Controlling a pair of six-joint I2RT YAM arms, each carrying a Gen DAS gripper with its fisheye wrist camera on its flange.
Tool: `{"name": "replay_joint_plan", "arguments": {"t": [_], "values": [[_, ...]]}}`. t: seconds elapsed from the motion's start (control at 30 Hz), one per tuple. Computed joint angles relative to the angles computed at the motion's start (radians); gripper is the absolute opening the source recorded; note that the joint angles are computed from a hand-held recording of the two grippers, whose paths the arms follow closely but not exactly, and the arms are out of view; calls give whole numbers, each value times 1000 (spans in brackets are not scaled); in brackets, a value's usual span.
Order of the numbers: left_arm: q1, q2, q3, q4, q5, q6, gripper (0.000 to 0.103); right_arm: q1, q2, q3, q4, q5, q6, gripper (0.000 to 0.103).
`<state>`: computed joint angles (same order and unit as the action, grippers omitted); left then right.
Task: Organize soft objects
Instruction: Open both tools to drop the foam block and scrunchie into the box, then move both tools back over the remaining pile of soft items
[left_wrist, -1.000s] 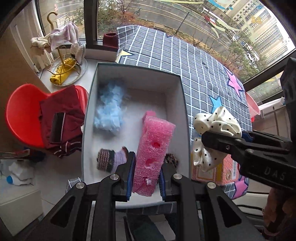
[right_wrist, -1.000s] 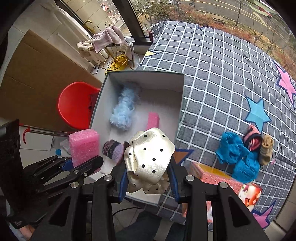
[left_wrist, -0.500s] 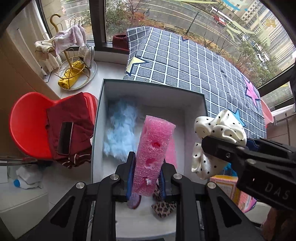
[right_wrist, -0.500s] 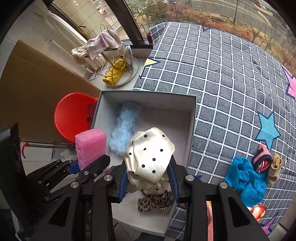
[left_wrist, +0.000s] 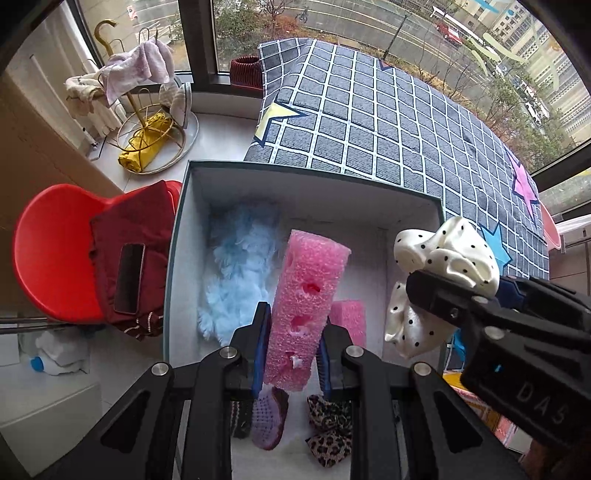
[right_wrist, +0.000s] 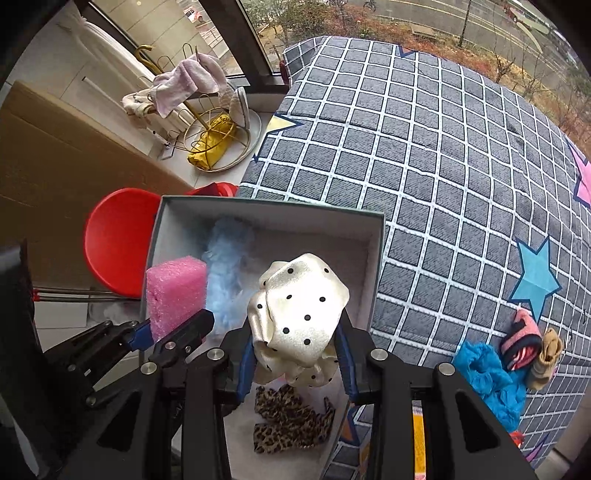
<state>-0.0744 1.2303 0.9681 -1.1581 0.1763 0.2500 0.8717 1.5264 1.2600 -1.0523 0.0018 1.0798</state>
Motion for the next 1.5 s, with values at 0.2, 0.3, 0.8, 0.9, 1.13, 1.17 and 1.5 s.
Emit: {"name": "replay_joint_plan", "arguments": {"t": [0.2,0.3,0.8,0.9,1.13,1.17,1.5], "values": [[-26,30,-5,30,-12,-25,24,-11,14,-14,20,-8,-12,39],[-33,35,-9,38,-16,-31,24,-17,15,-27,32,-12,-15,39],[-42,32,-25,47,-10,-35,42,-37,-8,-71,82,-43,-31,51],[-30,12,-27,47,5,-41,75,-36,-16,-73,80,-38,-24,73],[-3,17,-9,38,24,-47,103,-28,-50,-65,51,-21,10,103],[3,17,-7,35,37,-46,103,-24,-59,-64,48,-13,18,103],[34,-7,40,-35,78,-33,103,-31,-104,-45,16,-38,62,103]]}}
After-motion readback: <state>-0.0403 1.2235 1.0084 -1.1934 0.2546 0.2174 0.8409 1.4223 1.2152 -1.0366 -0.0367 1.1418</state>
